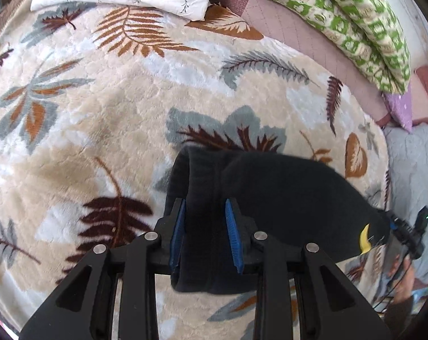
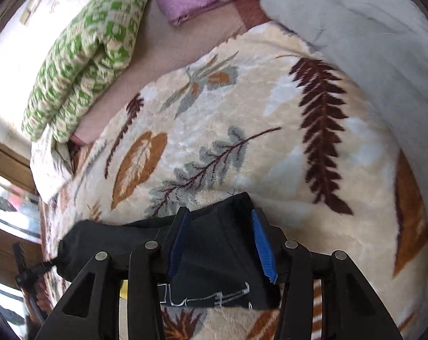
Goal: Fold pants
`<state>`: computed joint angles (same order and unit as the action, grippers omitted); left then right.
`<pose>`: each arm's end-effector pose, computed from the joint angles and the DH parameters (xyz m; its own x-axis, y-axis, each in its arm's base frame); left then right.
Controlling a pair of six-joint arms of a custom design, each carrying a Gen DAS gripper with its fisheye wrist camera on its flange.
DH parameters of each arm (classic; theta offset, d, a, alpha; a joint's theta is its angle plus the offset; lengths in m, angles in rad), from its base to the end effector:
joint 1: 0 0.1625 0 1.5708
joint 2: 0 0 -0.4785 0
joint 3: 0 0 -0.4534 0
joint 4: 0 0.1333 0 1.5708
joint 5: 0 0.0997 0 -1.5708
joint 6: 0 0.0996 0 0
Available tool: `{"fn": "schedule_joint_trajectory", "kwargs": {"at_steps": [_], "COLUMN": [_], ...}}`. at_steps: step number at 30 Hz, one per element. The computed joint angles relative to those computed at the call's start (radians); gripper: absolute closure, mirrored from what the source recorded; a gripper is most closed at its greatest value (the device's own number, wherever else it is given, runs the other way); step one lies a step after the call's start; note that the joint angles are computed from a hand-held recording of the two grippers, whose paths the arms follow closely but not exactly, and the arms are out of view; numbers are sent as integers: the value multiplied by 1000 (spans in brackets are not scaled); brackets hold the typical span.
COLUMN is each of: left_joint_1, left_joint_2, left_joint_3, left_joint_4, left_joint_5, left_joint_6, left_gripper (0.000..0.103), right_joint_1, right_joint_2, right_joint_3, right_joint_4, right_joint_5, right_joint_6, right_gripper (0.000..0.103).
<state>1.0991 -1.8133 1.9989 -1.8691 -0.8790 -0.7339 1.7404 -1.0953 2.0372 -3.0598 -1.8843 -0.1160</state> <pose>-0.0239 -0.4800 0.4783 -0.8360 -0.3805 -0.3954 -0.1460 0.8489 -0.5081 0.2058 -0.5940 0.1922 -0.9415 -0.0998 0.3218 -0.2548 0.8358 -0.4862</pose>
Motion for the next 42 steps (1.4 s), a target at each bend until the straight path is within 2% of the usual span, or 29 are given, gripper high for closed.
{"fn": "schedule_joint_trajectory", "kwargs": {"at_steps": [3, 6, 8, 10, 13, 16, 17, 19, 22, 24, 27, 28, 29, 30, 31, 33, 36, 38, 41, 42], "left_joint_1": [43, 82, 89, 77, 68, 42, 41, 37, 33, 26, 20, 24, 29, 34, 39, 33, -7, -37, -130, -158], "left_joint_2": [25, 50, 61, 59, 47, 43, 46, 51, 63, 77, 87, 85, 81, 74, 61, 31, -26, -56, -78, -68], "left_joint_3": [-20, -34, -37, -26, -14, -10, -8, 0, 8, 9, 7, 2, -3, -8, -12, -15, -20, -18, 17, 27], "left_joint_4": [-61, -104, -116, -141, -182, -136, -120, -107, -105, -90, -68, -67, -70, -70, -73, -56, 47, 97, 113, 114], "left_joint_5": [-48, -119, -139, -107, -87, 1, 17, 57, 97, 136, 168, 155, 137, 117, 94, 97, 161, 148, 110, 99], "left_joint_6": [24, 40, 54, 58, 42, 47, 48, 46, 54, 67, 59, 52, 48, 37, 21, -38, -185, -254, -274, -273], "left_gripper": [76, 69, 68, 70, 88, 90, 90, 90, 90, 90, 87, 87, 86, 83, 82, 82, 81, 81, 81, 77], "right_joint_1": [10, 14, 14, 13, 14, 30, 31, 30, 24, 5, -4, -7, -12, -17, -29, -43, -37, -23, -5, 0], "right_joint_2": [25, 29, 29, 26, 24, 23, 14, 9, 36, 48, 77, 84, 87, 86, 72, 39, -21, -68, -143, -166], "right_joint_3": [-27, -30, -33, -31, -27, -15, -1, 2, -14, -15, -16, -13, -8, -5, -1, 14, 48, 78, 124, 138], "right_joint_4": [43, 43, 54, 57, 49, -18, -70, -105, -111, -128, -157, -178, -202, -217, -196, -183, -181, -179, -143, -126], "right_joint_5": [-35, -51, -63, -70, -78, -98, -73, -54, -98, -81, -114, -121, -123, -128, -102, -64, -42, -28, 9, 21], "right_joint_6": [-22, -42, -48, -57, -73, -95, -108, -111, -96, -63, -64, -63, -56, -40, -11, 57, 76, 69, 54, 56], "right_gripper": [60, 70, 79, 86, 98, 100, 100, 100, 100, 100, 97, 90, 76, 71, 71, 68, 65, 64, 62, 59]}}
